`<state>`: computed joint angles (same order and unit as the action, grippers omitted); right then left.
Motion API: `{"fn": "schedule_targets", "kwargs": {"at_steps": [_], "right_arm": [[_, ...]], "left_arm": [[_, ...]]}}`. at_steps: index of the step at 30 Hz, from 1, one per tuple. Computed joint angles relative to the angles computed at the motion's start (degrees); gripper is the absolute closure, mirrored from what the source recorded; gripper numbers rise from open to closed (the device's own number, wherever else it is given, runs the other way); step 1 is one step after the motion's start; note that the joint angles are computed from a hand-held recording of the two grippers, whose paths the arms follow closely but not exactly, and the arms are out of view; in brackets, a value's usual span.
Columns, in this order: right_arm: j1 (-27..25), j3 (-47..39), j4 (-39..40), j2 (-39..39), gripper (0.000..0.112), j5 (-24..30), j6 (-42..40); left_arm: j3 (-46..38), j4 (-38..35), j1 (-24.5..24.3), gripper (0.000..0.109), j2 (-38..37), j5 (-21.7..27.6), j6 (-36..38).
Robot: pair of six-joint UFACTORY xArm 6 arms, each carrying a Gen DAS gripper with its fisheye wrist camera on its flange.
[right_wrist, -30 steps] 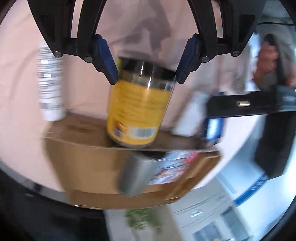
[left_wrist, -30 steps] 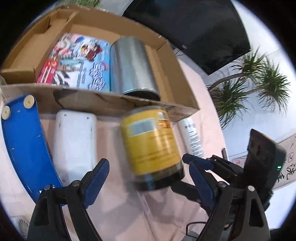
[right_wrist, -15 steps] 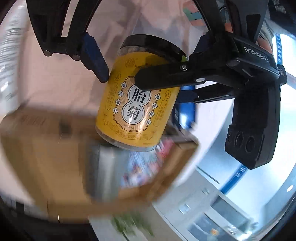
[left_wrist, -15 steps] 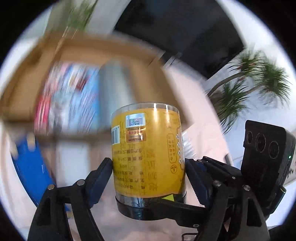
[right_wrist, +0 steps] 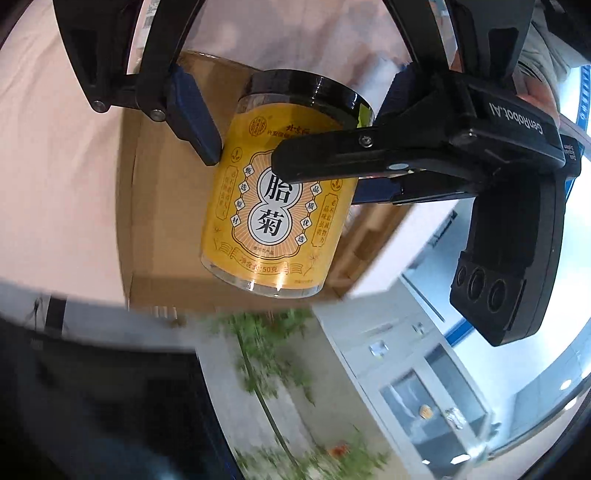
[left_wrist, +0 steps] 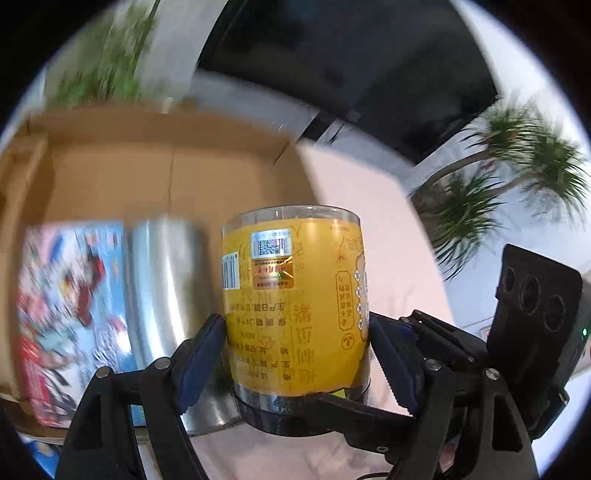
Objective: Organize rigid objects
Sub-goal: 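Place the yellow canister in the box next to the silver can, then grasp the white spray bottle lying on the table with the left tool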
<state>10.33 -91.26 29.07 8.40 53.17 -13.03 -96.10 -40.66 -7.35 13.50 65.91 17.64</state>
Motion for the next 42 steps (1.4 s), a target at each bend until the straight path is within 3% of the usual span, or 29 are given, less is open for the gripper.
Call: {"fn": "schedule_targets", "kwargs": {"at_steps": [1,2,3,5,6,9,10,13,14,15,16,17,18,20,23,24,26,28,30,32,36,38,42], "right_arm": [[-0.19,0.46,0.23,1.23,0.034,-0.14,0.01],[-0.52,1.61,-0.40,1.38,0.034,-0.74,0.57],[-0.68,2.05,-2.72,2.00,0.035,-0.90,2.89],[-1.06,2.73,-5.93,2.59,0.043,-0.73,5.95],[-1.39,2.86,-4.66,2.97,0.045,-0.58,5.75],[-0.65,1.21,-6.38,4.05,0.040,0.26,6.55],[0.15,0.32,-8.34,4.37,0.033,0.81,7.11],[1.17,3.87,-7.98,0.15,0.032,-1.23,4.67],[1.58,7.10,-7.02,-3.12,0.031,-3.05,3.37],[1.94,10.62,-7.59,-6.72,0.024,-5.57,2.92],[2.31,15.50,-10.55,-11.42,0.012,-9.29,4.05],[2.45,19.31,-14.03,-15.12,0.009,-12.13,5.77],[2.42,23.82,-18.96,-19.29,0.010,-14.97,8.54],[1.02,31.32,-28.09,-26.27,0.010,-15.06,15.04],[-2.30,37.34,-28.20,-30.91,0.018,-8.25,19.63],[-3.37,39.00,-27.24,-31.82,0.032,-6.87,19.68],[-3.76,42.24,-28.00,-32.88,0.041,-6.41,19.88],[-2.71,43.71,-28.95,-32.92,0.068,-5.67,20.48],[-0.56,46.51,-30.81,-35.66,0.069,-6.47,20.01],[1.89,49.06,-27.81,-39.08,0.069,-6.11,15.80],[6.25,51.71,-15.20,-44.27,0.069,-0.89,-3.73],[7.54,51.68,-14.10,-45.88,0.070,2.34,-10.57],[5.90,51.90,-20.28,-48.84,0.043,4.66,-16.76]], "left_arm": [[-0.46,-0.18,0.05,0.031,1.07,0.91,-0.30],[-1.08,-0.06,0.03,0.040,2.02,2.13,-0.64],[-0.63,1.53,-0.67,0.056,1.53,1.15,0.05],[-2.08,1.78,-0.67,0.056,2.53,4.18,-0.44],[-1.37,2.85,-0.92,0.055,2.02,3.39,-0.56],[1.34,2.63,-0.50,0.055,0.00,1.42,0.53],[3.63,3.17,-0.31,0.055,-1.97,-0.67,1.20],[12.02,2.32,0.94,0.055,-9.62,-8.33,6.57],[14.76,2.72,1.52,0.048,-12.46,-10.52,8.15],[19.77,4.14,2.39,0.032,-17.42,-14.62,10.19],[23.13,5.08,2.97,0.024,-20.52,-17.90,11.35],[27.73,6.30,3.13,0.020,-24.59,-22.34,12.02],[33.41,9.00,3.67,0.020,-29.67,-27.04,12.14],[39.36,13.45,4.74,0.020,-34.95,-30.14,11.61],[45.38,15.07,7.39,0.020,-40.65,-27.97,12.03],[46.63,13.53,7.98,0.020,-42.08,-26.44,13.50],[48.71,10.60,8.48,0.020,-45.00,-24.05,17.44],[50.02,9.30,6.65,0.020,-46.80,-23.73,19.95],[49.92,7.16,5.68,0.020,-47.51,-21.17,24.04],[48.73,6.57,3.88,0.020,-46.85,-18.69,25.66],[45.11,3.15,0.67,0.021,-41.75,-10.04,31.15],[42.86,1.91,-0.50,0.021,-37.78,-3.94,33.18],[40.36,3.13,-3.57,0.029,-30.76,1.82,33.16]]}}
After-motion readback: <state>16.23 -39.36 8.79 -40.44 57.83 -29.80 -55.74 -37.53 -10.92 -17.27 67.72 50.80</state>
